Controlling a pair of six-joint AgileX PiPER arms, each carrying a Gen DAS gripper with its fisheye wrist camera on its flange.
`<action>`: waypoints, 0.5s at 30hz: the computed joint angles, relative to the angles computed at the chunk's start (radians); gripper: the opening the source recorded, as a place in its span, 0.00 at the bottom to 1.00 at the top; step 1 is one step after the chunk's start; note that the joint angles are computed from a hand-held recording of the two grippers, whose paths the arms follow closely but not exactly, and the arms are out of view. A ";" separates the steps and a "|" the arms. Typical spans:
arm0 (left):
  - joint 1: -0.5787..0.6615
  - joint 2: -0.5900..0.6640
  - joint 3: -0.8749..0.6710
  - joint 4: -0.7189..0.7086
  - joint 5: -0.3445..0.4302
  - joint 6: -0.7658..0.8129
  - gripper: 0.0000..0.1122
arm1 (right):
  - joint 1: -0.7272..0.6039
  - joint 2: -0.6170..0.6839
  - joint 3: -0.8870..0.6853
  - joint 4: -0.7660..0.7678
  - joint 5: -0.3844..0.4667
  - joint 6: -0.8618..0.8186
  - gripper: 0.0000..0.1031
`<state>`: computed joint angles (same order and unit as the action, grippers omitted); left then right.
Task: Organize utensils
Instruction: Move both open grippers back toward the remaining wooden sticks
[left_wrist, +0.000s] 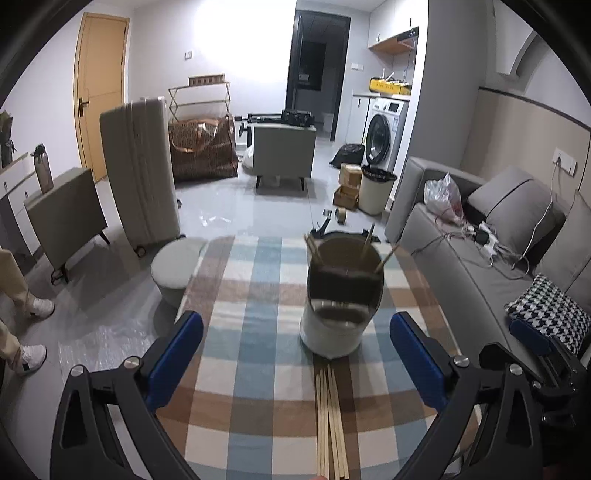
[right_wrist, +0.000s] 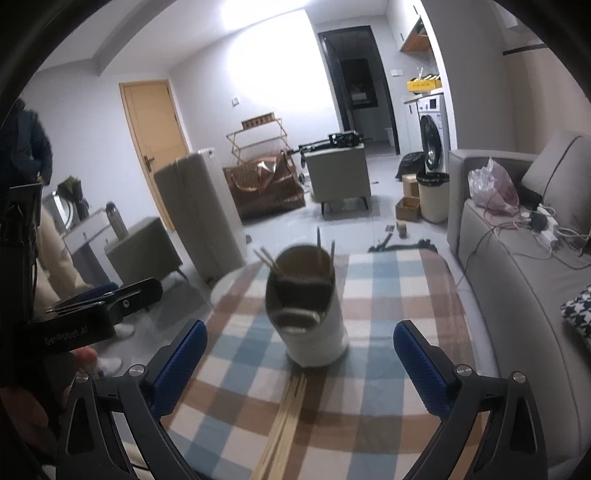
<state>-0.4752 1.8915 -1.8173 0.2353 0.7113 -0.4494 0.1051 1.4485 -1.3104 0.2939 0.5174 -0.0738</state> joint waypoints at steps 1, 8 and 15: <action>0.001 0.005 0.017 0.007 -0.010 -0.014 0.88 | 0.002 0.002 0.016 -0.005 -0.005 0.005 0.99; 0.023 0.025 0.082 -0.073 -0.022 0.026 0.88 | 0.022 0.050 0.075 -0.056 -0.005 0.017 0.97; 0.060 0.069 0.070 -0.117 0.011 0.034 0.88 | 0.002 0.165 0.025 -0.023 0.092 0.010 0.84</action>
<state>-0.4149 1.9600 -1.7476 0.1181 0.7220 -0.4157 0.1066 1.6136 -1.2854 0.2708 0.6090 -0.0640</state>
